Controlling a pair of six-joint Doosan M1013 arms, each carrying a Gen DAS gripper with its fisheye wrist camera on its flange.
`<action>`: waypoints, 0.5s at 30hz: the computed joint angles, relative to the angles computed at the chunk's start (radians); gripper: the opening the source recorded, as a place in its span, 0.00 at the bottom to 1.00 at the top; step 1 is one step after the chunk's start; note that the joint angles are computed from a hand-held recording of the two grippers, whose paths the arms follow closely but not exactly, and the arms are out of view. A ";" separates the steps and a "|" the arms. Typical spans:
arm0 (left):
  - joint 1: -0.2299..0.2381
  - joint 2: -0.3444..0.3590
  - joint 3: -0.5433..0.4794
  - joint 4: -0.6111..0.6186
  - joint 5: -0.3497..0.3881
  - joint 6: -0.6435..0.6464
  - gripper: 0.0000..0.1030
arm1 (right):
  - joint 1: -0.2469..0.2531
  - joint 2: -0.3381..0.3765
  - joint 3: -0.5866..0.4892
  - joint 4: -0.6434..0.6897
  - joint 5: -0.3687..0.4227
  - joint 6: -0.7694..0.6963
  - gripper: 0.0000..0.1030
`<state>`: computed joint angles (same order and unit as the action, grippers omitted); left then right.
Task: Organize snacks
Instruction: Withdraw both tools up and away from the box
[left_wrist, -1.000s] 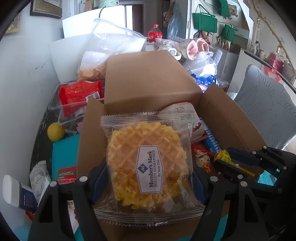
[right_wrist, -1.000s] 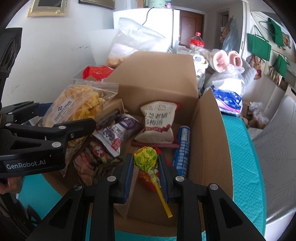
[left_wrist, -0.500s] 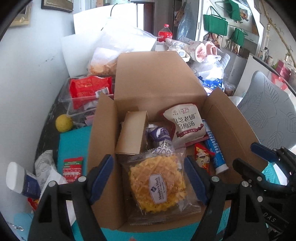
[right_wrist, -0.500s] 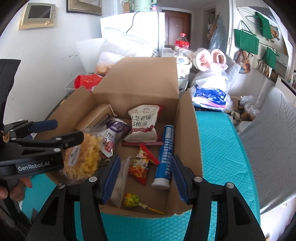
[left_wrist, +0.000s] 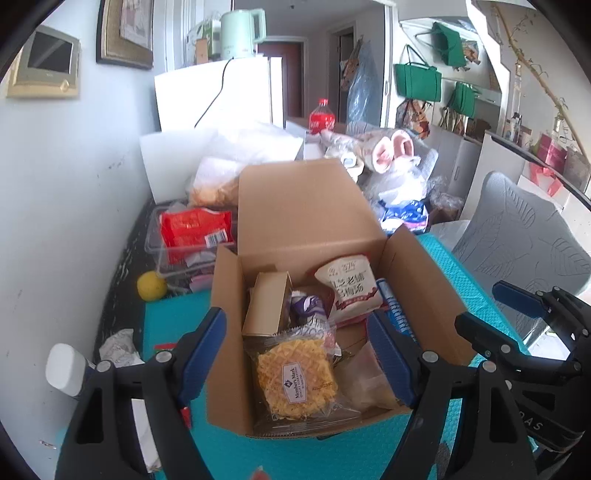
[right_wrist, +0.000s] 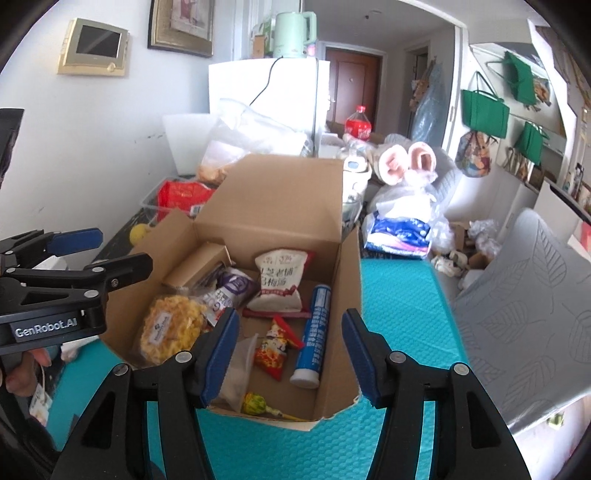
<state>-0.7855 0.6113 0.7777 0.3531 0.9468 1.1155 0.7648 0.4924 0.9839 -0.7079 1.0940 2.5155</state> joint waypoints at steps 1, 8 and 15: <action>-0.004 -0.008 0.005 0.017 -0.004 -0.009 0.76 | 0.002 -0.004 0.002 -0.007 -0.005 0.009 0.56; -0.027 -0.056 0.044 0.095 -0.033 -0.051 0.76 | 0.038 -0.035 0.009 -0.122 0.013 0.075 0.65; -0.052 -0.128 0.135 0.187 -0.096 -0.126 0.76 | 0.083 -0.067 0.025 -0.207 0.033 0.107 0.69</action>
